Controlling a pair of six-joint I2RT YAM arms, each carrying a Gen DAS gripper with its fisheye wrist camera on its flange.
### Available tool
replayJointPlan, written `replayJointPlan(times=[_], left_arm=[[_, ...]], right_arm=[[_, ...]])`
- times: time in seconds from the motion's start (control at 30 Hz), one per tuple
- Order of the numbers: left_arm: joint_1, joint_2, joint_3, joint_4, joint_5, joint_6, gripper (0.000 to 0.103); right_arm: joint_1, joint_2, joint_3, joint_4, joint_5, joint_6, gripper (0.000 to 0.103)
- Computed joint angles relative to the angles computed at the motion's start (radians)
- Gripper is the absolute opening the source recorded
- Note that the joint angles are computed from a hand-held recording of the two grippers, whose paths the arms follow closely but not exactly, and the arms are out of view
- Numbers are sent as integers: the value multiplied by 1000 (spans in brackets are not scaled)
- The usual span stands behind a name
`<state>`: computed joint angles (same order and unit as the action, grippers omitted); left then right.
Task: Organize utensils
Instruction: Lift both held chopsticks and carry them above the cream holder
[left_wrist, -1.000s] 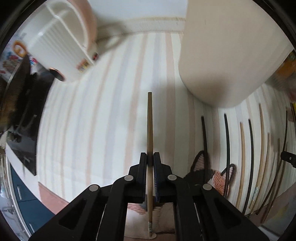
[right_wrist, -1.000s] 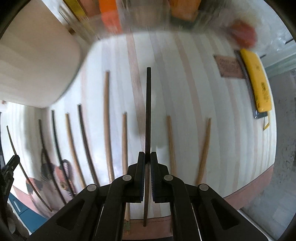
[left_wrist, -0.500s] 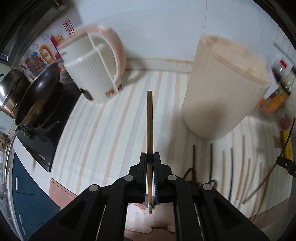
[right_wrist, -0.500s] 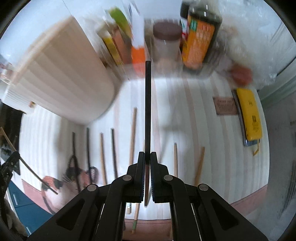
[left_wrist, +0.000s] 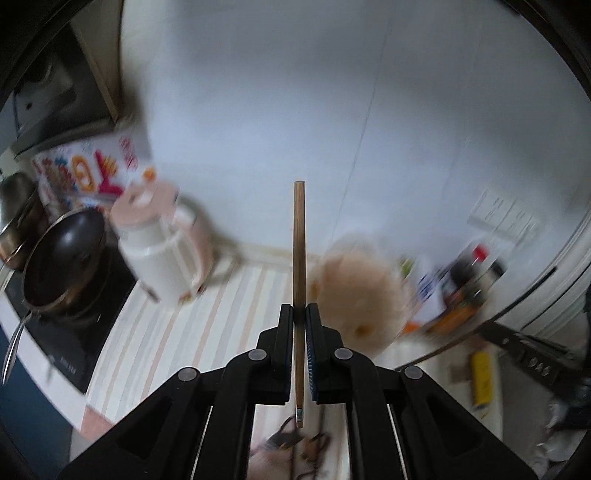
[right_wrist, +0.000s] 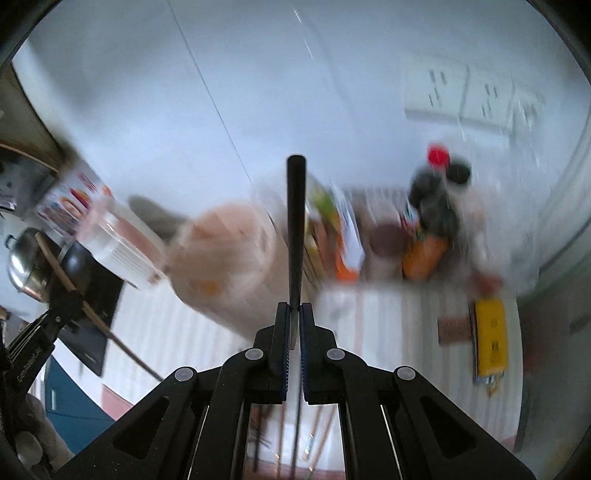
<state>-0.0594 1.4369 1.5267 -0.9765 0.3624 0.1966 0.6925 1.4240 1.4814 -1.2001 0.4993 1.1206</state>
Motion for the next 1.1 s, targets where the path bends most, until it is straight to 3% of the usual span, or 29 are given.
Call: replayJointPlan(times=[0.23, 0.4, 0.53, 0.77, 1.0, 1.1], left_arm=[[-72, 182, 366, -53, 39, -100, 4], [-113, 338, 540, -54, 20, -142, 4], [-134, 454, 621, -55, -16, -168, 4], [-158, 548, 641, -29, -43, -208, 4], [-181, 585, 634, -48, -58, -181, 4], [-191, 622, 669, -102, -53, -147, 5]], right_arm=[[-73, 169, 457, -153, 43, -179, 5], [-154, 296, 644, -180, 9, -260, 5], [-213, 357, 661, -139, -62, -290, 5], [-275, 406, 607, -56, -160, -312, 5], [-309, 422, 552, -17, -228, -322, 5], [-324, 435, 539, -7, -268, -328, 5]])
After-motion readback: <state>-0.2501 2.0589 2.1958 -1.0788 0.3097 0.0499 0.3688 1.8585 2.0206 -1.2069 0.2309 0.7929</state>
